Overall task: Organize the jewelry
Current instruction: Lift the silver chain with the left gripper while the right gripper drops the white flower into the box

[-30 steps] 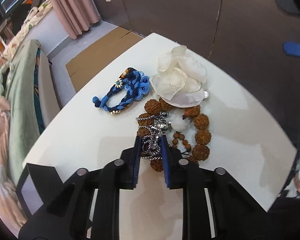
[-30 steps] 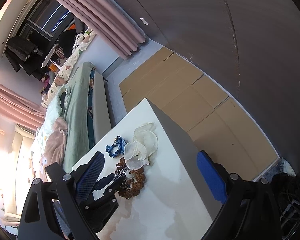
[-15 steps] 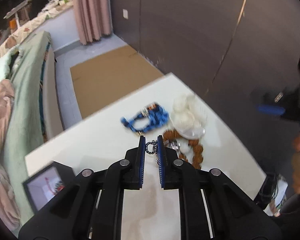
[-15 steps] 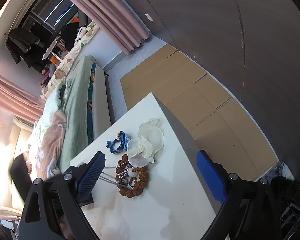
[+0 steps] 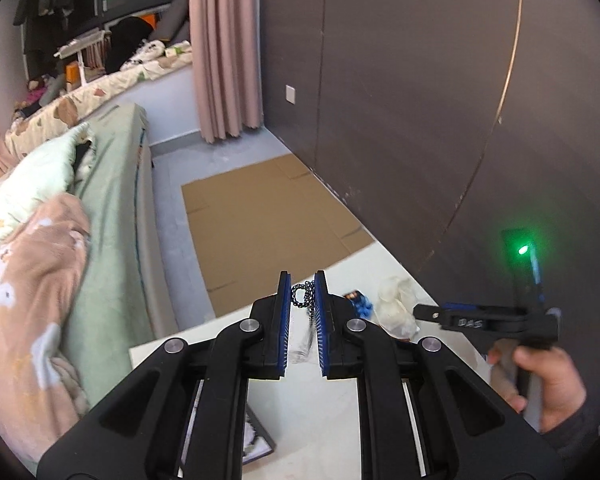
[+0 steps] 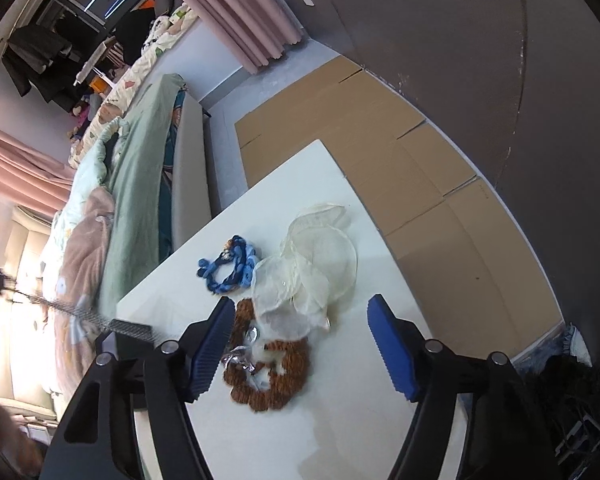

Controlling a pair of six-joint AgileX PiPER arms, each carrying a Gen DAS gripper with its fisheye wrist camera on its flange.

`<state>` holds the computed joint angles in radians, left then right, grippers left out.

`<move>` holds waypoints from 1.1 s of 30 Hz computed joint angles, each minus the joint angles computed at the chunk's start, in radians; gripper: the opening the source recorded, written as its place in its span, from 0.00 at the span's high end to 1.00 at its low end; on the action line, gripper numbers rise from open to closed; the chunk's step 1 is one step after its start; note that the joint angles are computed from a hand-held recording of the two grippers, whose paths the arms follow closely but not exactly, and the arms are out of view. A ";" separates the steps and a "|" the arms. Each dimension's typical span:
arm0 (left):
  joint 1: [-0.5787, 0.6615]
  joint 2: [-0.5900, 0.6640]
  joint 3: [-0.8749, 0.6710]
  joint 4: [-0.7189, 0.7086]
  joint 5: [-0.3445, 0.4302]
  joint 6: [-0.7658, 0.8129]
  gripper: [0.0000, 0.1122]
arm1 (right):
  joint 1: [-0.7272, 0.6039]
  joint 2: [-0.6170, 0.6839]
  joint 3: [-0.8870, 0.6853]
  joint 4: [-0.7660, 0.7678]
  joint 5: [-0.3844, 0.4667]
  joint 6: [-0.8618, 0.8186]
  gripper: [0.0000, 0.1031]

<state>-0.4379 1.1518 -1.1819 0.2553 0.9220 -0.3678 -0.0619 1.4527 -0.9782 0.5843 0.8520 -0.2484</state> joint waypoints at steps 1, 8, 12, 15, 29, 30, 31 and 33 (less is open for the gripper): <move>0.011 -0.007 -0.014 0.002 0.012 0.008 0.89 | 0.027 0.010 0.001 -0.024 -0.035 0.024 0.36; 0.058 -0.043 -0.106 -0.001 0.091 0.062 0.89 | 0.136 0.090 -0.018 -0.091 -0.106 0.096 0.87; 0.079 -0.062 -0.161 0.018 0.143 0.077 0.89 | 0.105 0.073 0.000 0.001 -0.103 0.029 0.99; 0.135 -0.075 -0.203 0.002 0.170 0.124 0.89 | 0.068 0.038 0.012 0.141 -0.066 -0.088 0.99; 0.379 -0.133 -0.343 -0.132 0.267 0.321 0.89 | 0.123 -0.095 0.003 0.492 0.089 -0.278 0.99; 0.390 -0.138 -0.344 -0.138 0.271 0.331 0.89 | 0.145 -0.097 0.002 0.502 0.088 -0.279 0.99; 0.399 -0.142 -0.347 -0.143 0.276 0.338 0.89 | 0.179 -0.096 -0.002 0.511 0.079 -0.276 0.99; 0.437 -0.153 -0.352 -0.166 0.287 0.366 0.89 | 0.229 -0.093 -0.003 0.531 0.066 -0.276 0.99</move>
